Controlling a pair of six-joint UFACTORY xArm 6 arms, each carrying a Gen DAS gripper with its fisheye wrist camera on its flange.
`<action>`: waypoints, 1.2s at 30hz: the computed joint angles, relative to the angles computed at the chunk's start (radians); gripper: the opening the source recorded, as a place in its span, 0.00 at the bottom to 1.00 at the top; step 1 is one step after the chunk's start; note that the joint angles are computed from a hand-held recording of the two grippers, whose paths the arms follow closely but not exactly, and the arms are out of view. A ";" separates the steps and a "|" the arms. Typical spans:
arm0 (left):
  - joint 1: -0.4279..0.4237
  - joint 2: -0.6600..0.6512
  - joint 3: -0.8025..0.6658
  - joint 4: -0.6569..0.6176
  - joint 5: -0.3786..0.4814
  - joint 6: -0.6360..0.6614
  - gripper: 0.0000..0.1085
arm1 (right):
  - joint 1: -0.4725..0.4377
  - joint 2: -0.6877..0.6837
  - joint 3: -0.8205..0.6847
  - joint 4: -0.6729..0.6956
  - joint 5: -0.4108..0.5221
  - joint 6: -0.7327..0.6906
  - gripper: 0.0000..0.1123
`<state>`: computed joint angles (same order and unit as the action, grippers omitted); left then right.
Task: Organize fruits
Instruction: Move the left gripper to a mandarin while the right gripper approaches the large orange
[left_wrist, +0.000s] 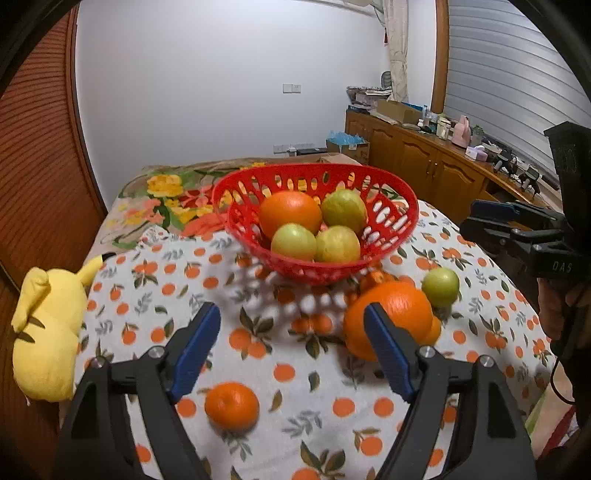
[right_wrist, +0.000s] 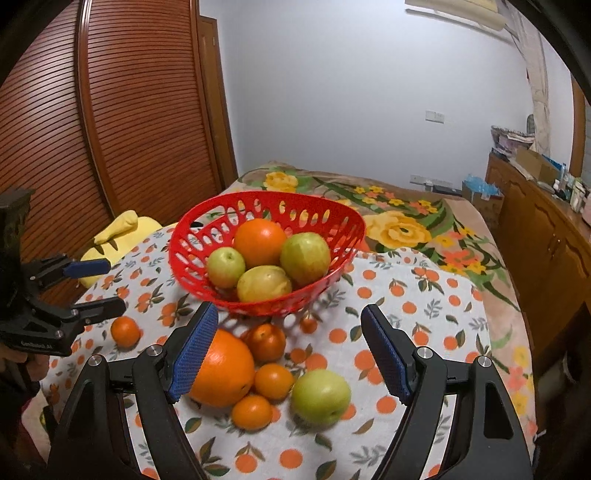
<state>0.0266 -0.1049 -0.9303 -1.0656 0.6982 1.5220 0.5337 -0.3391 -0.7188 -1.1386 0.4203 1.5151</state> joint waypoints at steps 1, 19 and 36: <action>0.009 -0.004 0.007 0.001 0.012 -0.001 0.74 | 0.007 -0.002 0.003 -0.003 0.004 0.009 0.73; 0.090 0.001 0.086 0.001 0.012 0.048 0.74 | 0.057 0.119 -0.026 -0.064 -0.074 0.128 0.77; 0.122 0.085 0.053 0.010 -0.025 0.029 0.74 | 0.028 0.289 -0.125 -0.042 -0.175 0.068 0.77</action>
<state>0.1489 -0.0200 -0.8773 -1.0551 0.6735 1.5514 0.5618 -0.0497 -0.8437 -1.1802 0.2458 1.5827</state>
